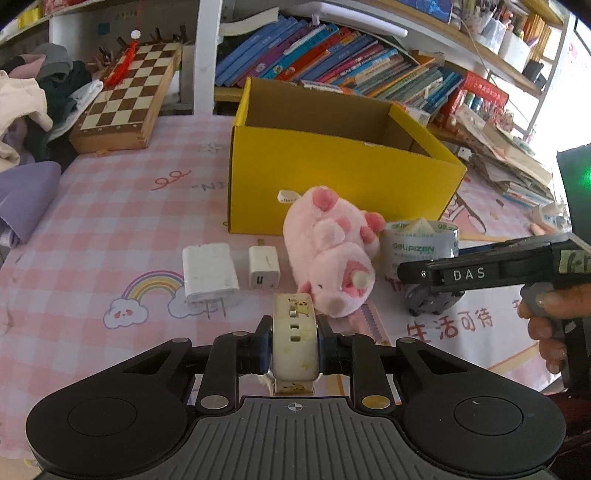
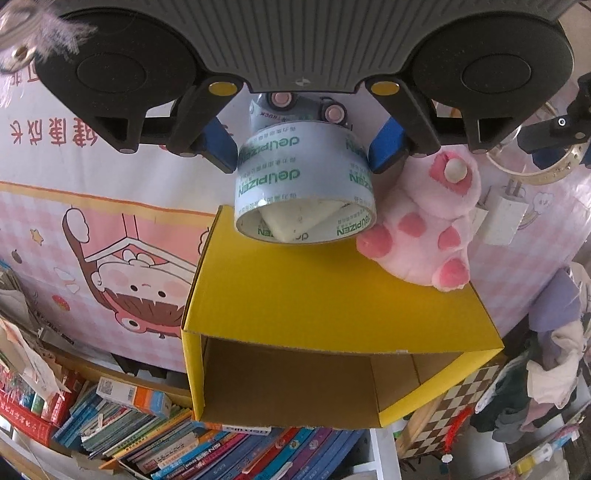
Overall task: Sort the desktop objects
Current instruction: 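Close left tool on the watch band while right tool grips the clear tape roll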
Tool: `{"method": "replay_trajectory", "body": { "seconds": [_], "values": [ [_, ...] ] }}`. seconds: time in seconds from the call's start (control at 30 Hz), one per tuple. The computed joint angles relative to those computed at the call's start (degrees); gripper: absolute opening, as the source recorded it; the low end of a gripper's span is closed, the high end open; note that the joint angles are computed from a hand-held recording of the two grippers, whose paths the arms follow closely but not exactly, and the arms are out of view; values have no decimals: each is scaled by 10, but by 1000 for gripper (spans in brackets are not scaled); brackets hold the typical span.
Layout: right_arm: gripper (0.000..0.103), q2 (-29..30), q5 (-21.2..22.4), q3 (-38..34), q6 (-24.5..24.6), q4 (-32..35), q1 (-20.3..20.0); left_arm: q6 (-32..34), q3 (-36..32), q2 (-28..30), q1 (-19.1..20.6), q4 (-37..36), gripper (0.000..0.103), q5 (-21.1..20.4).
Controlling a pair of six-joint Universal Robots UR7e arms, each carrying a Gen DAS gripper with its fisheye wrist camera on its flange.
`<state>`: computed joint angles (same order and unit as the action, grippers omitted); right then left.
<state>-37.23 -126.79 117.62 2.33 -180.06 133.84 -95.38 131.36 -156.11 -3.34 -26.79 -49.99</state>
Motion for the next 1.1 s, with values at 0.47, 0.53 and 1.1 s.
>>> {"method": "replay_trajectory", "body": {
  "seconds": [0.47,0.53,1.1],
  "values": [
    [71,-26,36,7,-68,-56,20,-45,-29,37,-50,32,21,34],
    [45,-32,43,12,-79,-74,23,-51,-33,42,-55,37,21,39],
    [20,-53,33,24,-51,-65,7,-15,-22,46,-9,-17,21,91]
  ]
}}
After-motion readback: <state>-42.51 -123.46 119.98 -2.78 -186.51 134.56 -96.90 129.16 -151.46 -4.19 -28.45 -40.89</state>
